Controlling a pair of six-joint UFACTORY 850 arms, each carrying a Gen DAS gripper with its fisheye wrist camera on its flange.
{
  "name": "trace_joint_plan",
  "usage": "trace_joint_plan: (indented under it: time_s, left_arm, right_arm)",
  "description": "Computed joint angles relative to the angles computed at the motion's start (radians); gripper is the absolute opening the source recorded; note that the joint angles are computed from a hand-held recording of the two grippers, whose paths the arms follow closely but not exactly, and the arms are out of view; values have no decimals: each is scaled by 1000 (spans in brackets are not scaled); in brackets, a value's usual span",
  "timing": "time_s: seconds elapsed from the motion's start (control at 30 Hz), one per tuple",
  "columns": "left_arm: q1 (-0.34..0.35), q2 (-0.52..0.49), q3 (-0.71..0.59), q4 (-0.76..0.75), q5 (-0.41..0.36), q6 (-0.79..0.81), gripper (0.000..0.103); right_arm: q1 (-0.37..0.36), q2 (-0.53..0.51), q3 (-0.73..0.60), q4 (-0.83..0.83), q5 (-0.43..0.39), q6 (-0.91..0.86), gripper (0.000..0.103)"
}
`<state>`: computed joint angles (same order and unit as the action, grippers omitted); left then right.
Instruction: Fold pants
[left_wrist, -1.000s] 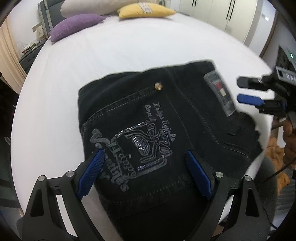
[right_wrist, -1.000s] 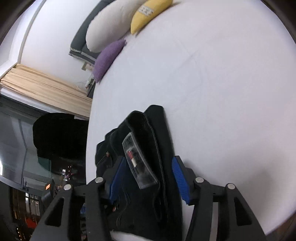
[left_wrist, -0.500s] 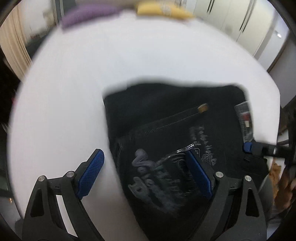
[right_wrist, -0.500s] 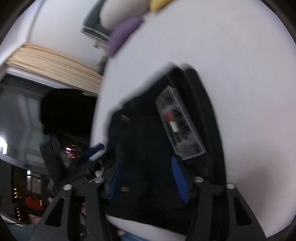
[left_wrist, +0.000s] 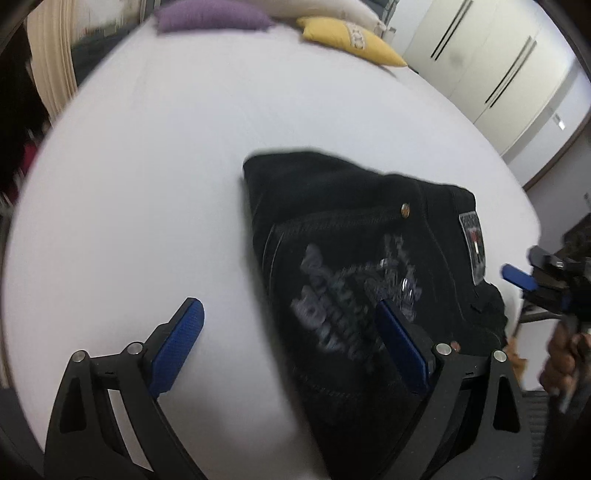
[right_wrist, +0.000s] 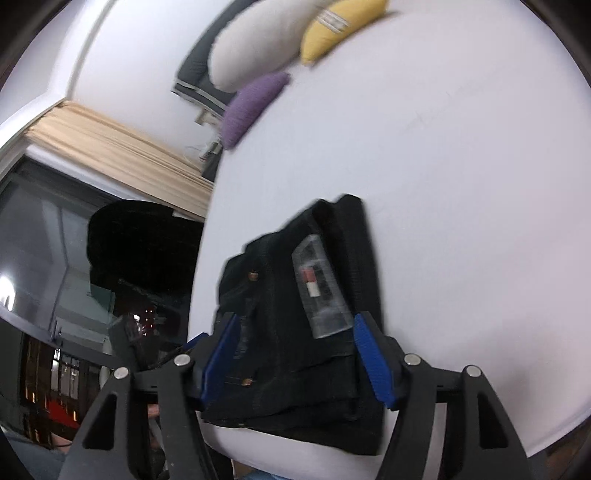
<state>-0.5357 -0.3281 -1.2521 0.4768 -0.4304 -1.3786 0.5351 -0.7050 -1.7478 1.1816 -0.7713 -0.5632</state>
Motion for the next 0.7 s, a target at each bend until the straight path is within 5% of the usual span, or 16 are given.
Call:
trace_joint_plan:
  time_s: [0.27,0.47,0.53,0.7]
  left_arm:
    - [36,12,56,-304,123,284,94]
    - [63,-49,-16,-607,99,628,90]
    - [70,-57,-25,-680,105,702,73]
    - [73,-60,-36,-653,94,643,54]
  right_arm:
    - [-16,-206,-251,-119,-147,150,68]
    - [-4,-368,-505,-168,-270,239,65]
    - [5,-374,-519,-182,-273,253,58]
    - [37,-358,-531,-316,-238,302,42]
